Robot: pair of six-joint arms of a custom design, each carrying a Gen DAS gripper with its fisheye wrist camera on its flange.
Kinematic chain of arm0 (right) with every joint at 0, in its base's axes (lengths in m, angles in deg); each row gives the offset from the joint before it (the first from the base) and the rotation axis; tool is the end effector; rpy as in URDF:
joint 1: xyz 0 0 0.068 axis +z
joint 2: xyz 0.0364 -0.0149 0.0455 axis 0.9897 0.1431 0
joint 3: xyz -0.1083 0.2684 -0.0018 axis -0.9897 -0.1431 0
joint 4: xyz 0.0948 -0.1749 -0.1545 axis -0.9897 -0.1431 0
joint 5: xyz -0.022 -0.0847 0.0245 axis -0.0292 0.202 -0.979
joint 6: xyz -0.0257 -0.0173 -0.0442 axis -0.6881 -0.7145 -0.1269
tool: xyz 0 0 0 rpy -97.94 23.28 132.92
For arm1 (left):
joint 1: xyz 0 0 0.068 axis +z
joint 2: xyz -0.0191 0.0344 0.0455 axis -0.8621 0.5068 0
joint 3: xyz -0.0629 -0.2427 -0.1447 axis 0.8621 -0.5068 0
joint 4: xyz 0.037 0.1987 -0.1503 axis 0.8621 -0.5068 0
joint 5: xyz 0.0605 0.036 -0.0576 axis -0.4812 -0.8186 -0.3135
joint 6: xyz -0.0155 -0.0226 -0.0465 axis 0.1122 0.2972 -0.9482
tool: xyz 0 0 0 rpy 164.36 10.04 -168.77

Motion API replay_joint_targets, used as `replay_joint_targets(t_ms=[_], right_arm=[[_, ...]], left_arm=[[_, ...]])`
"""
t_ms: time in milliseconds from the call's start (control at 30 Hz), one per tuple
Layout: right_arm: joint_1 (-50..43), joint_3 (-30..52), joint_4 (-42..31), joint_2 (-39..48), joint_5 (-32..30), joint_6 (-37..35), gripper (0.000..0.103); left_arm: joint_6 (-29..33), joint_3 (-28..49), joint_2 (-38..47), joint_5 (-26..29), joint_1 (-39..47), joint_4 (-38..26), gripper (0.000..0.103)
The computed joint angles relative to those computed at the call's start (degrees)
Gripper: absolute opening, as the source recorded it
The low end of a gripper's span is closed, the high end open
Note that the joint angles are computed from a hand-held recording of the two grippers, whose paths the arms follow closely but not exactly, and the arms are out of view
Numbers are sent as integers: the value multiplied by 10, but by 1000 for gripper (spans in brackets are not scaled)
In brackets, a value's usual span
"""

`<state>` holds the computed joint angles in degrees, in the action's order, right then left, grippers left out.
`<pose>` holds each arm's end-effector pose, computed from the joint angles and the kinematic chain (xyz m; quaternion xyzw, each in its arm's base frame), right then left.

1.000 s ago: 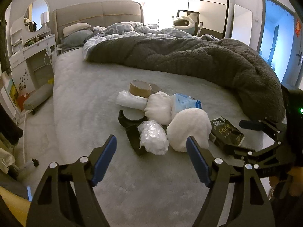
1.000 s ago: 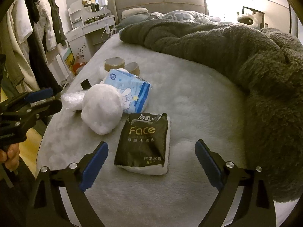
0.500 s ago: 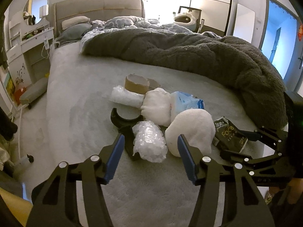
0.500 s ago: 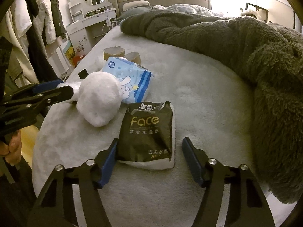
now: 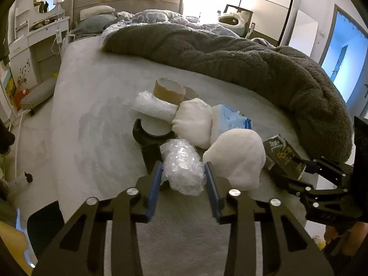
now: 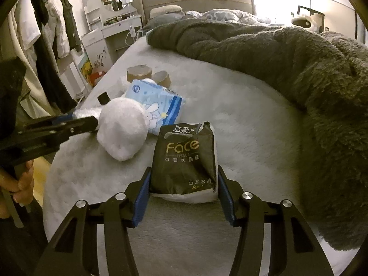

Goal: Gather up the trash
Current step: 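Grasp the black Face tissue pack with the right tool while the left tool grasps the clear bubble wrap, then lift both held items and carry them toward the black trash bin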

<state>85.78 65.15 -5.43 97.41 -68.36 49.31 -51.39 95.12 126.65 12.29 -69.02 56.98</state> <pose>0.1988 0.0243 0.0800 -0.1469 0.9177 0.1252 0.3472 0.2029 -0.0396 0.0869 0.0743 0.9226 -0.1173 0.3599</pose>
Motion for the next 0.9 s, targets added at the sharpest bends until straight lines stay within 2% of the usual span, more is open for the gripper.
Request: replay_joint_targets(t_ms=[233, 400, 667, 900], right_arm=[[-13, -4, -9, -32, -10, 1, 54], [-13, 0, -20, -55, -13, 9, 54], [2, 11, -52, -120, -16, 34, 54], [36, 19, -67, -152, -7, 58, 54]], left_arm=[[-11, -6, -12, -36, -22, 12, 32], [-11, -17, -62, -57, -27, 2, 32], [-4, -25, -175, -75, -44, -64, 32], [18, -32, -238, -56, -10, -122, 32]])
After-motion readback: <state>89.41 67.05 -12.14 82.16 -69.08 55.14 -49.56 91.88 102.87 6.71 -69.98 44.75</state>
